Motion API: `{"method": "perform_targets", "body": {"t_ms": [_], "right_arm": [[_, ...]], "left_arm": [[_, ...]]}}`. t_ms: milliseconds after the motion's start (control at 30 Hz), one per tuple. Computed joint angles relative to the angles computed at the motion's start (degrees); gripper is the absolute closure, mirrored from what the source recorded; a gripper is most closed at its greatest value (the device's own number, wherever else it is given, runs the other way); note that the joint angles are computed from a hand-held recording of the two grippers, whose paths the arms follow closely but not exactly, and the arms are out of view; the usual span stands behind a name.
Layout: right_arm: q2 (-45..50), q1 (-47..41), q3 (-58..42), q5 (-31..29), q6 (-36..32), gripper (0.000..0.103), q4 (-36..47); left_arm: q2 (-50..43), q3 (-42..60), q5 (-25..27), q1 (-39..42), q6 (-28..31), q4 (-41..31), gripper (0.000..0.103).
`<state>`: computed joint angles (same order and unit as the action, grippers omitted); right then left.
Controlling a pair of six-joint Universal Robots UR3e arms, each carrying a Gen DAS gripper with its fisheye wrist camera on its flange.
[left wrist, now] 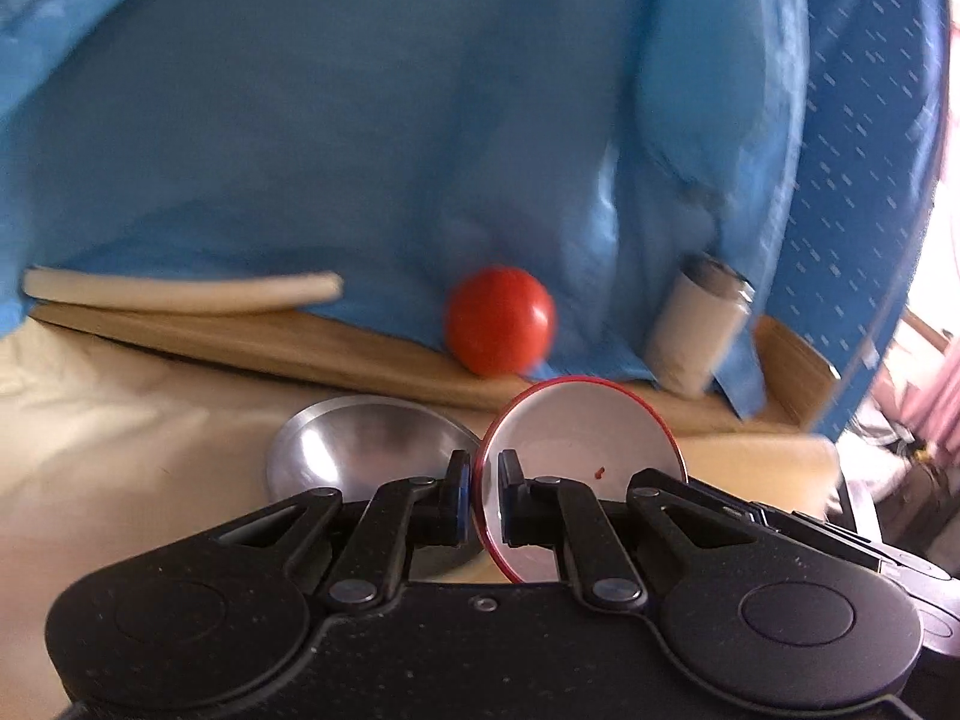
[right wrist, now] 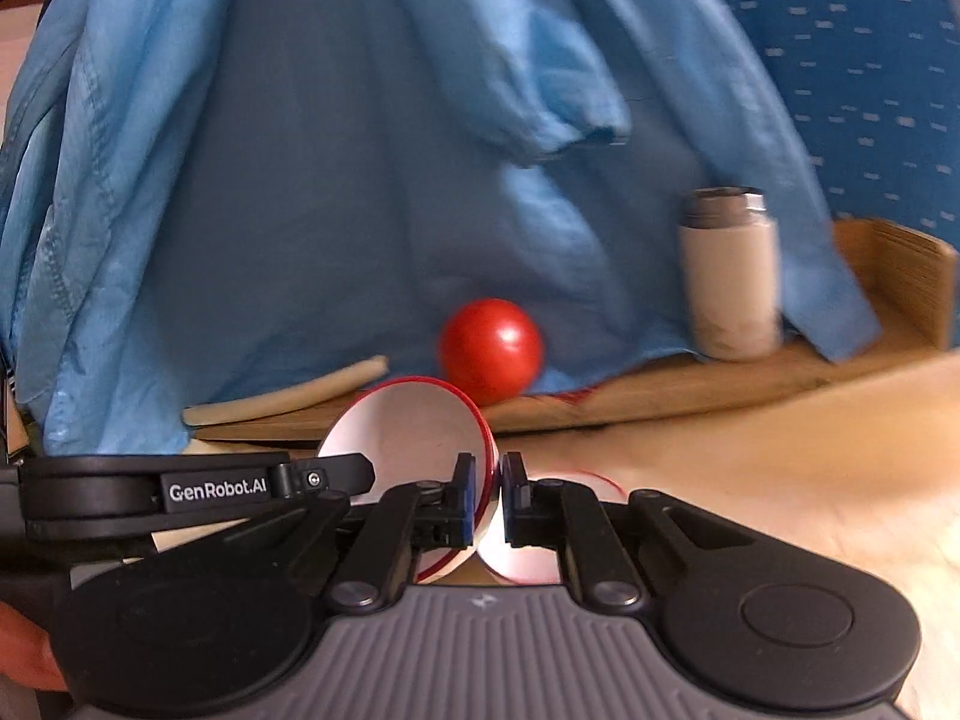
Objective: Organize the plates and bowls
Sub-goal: 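Carry the enamel bowl with both grippers over the steel mixing bowl and lower it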
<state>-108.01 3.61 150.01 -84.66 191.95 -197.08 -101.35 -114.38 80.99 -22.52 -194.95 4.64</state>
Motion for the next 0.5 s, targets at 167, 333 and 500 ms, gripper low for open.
{"method": "perform_targets", "body": {"t_ms": [167, 333, 500], "right_arm": [[8.56, 1.81, -8.91, 1.06, -0.67, 0.094, 2.69], [15.00, 2.47, -14.21, 2.66, 0.05, 0.094, 3.07], [20.55, 3.04, -17.34, 3.97, 0.11, 0.093, 3.28]], "left_arm": [[-0.86, 1.79, -0.65, 3.31, -0.23, -1.29, 0.094], [-2.14, 2.91, -0.82, 5.44, 0.37, -2.75, 0.094], [-2.44, 2.25, -2.70, 8.47, 1.90, -4.70, 0.094]]}}
